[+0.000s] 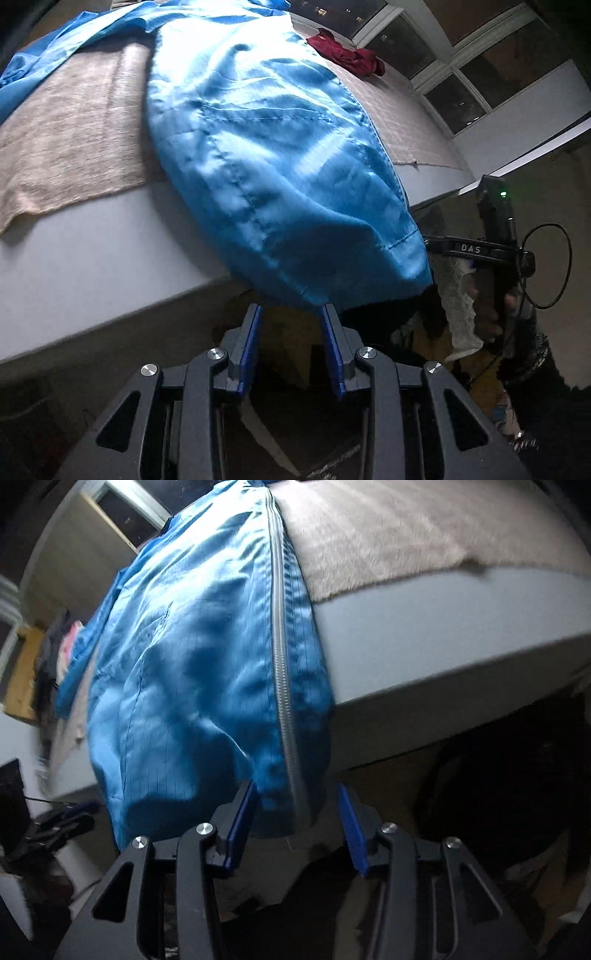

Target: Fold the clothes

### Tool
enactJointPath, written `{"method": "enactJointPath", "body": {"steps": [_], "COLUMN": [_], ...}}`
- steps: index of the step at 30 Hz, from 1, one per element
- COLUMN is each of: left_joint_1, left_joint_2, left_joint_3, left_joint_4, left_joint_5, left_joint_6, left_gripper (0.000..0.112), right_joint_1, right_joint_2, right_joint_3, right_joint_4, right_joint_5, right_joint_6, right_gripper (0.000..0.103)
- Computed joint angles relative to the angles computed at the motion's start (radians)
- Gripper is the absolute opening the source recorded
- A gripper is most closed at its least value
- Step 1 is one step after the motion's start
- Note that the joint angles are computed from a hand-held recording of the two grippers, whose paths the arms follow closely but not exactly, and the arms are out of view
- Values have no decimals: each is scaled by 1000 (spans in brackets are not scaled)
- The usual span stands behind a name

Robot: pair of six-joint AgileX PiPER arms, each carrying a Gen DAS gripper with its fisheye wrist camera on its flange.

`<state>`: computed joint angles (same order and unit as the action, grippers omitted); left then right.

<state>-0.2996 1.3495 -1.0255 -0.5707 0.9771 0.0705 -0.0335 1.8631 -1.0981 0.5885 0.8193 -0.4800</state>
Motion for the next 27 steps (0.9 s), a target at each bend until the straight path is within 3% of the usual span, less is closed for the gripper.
{"method": "enactJointPath", "body": {"steps": [5, 6, 7, 8, 9, 12, 16, 18, 20, 21, 25, 27], "left_joint_1": [-67, -77, -82, -77, -72, -70, -125, -154, -143, -135, -140, -159], "left_joint_2": [56, 57, 53, 39, 36, -18, -81, -57, -40, -42, -91, -96], "left_joint_3": [-29, -27, -22, -15, -15, -37, -77, -62, -26, -3, 59, 51], "left_joint_4": [22, 27, 32, 33, 21, 33, 121, 185, 179, 162, 105, 113], "left_joint_5": [-43, -54, -59, -52, -45, -16, -5, -15, -10, -12, -49, -63], "left_joint_6": [-15, -21, -25, -18, -4, -28, -84, -142, -161, -164, -171, -187], "left_gripper": [31, 30, 27, 11, 0, 1, 1, 0, 7, 14, 25, 31], "right_joint_1": [-11, -19, -25, -31, -39, -76, -254, -260, -215, -213, -221, -173], "right_joint_2": [68, 66, 64, 55, 37, -15, -18, 1, 14, 32, 83, 51], "right_joint_3": [-52, -48, -46, -45, -43, -42, -98, -115, -119, -135, -155, -118], "right_joint_4": [46, 81, 107, 115, 115, 125, 231, 133, -4, -13, 57, -20], "right_joint_5": [55, 57, 61, 65, 66, 82, 220, 145, 46, 51, 131, 65], "right_joint_6": [-64, -113, -153, -174, -187, -230, -298, -235, -158, -152, -206, -140], "right_gripper": [44, 41, 31, 7, 7, 5, 5, 5, 5, 5, 6, 10]}}
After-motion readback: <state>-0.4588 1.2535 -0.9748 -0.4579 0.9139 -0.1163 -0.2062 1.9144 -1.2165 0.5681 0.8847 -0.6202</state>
